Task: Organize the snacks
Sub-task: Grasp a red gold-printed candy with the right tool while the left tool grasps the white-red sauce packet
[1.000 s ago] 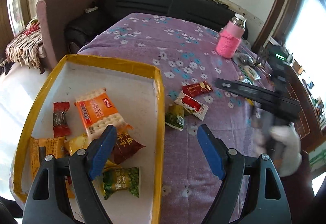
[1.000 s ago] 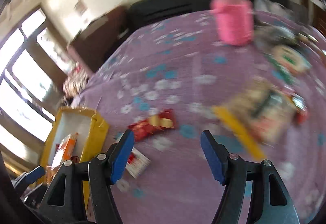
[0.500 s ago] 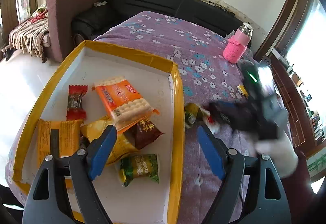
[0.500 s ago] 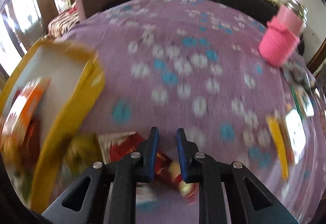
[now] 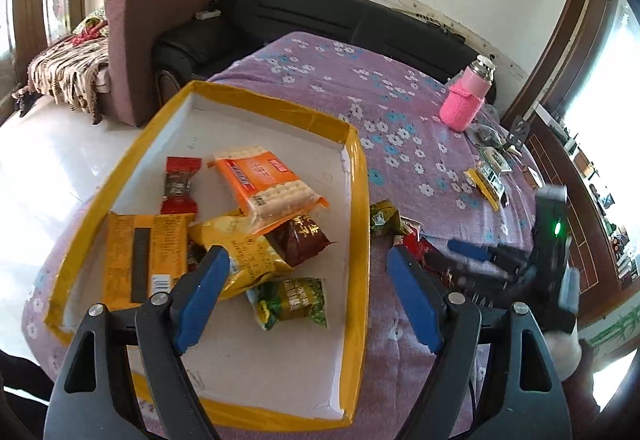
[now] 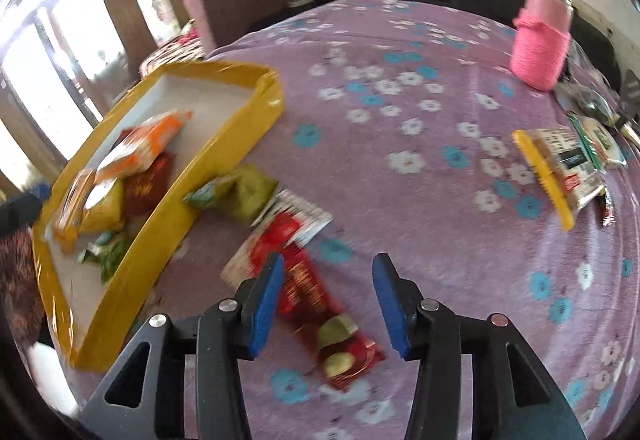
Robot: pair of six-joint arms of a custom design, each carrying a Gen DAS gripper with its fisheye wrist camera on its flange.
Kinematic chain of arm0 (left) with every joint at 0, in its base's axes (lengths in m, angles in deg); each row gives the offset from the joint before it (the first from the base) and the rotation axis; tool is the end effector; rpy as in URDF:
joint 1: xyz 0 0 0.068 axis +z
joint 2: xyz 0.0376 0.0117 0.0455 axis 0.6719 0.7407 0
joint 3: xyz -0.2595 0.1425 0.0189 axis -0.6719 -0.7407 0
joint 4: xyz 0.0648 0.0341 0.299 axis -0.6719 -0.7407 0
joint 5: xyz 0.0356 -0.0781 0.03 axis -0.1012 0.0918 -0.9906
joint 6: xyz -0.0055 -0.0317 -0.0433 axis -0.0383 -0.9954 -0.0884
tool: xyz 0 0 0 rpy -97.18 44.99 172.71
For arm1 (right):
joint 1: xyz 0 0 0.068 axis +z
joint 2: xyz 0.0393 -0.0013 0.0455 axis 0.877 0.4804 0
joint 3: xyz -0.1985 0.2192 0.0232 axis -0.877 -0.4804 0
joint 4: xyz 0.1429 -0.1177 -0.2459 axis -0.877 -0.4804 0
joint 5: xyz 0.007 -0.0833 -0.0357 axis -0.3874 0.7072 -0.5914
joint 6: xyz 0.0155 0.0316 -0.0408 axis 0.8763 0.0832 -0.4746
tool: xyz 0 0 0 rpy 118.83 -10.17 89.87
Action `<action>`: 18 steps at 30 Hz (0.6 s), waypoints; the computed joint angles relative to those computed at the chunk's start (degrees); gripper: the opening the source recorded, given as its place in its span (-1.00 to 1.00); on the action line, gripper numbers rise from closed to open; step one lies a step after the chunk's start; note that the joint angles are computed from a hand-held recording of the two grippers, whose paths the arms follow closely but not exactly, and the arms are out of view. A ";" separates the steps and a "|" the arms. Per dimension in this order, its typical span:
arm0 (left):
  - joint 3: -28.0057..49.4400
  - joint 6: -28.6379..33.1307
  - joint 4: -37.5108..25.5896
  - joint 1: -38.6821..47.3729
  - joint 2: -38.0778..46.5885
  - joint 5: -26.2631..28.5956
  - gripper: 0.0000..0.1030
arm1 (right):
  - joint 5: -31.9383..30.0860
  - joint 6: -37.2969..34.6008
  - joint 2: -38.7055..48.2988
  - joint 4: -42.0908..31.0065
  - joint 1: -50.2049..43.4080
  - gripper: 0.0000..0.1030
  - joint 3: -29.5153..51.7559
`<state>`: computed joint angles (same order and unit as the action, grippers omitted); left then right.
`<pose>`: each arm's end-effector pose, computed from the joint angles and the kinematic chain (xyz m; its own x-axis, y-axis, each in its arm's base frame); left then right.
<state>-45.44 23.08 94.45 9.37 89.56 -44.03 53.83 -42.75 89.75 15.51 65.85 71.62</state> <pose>0.2526 -0.1673 0.0906 -0.7659 0.1739 -0.6190 0.4028 0.8802 -0.2510 0.1889 0.0151 0.0228 -0.8300 0.1258 -0.5434 0.0797 0.9910 0.1077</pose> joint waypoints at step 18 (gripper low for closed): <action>25.00 3.07 -12.79 -19.27 23.82 -10.19 0.58 | -15.39 -9.22 1.94 10.18 -27.49 -0.72 -7.57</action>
<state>-20.44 26.15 81.66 -9.90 113.39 -54.22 38.44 -51.97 91.69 25.68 38.36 64.05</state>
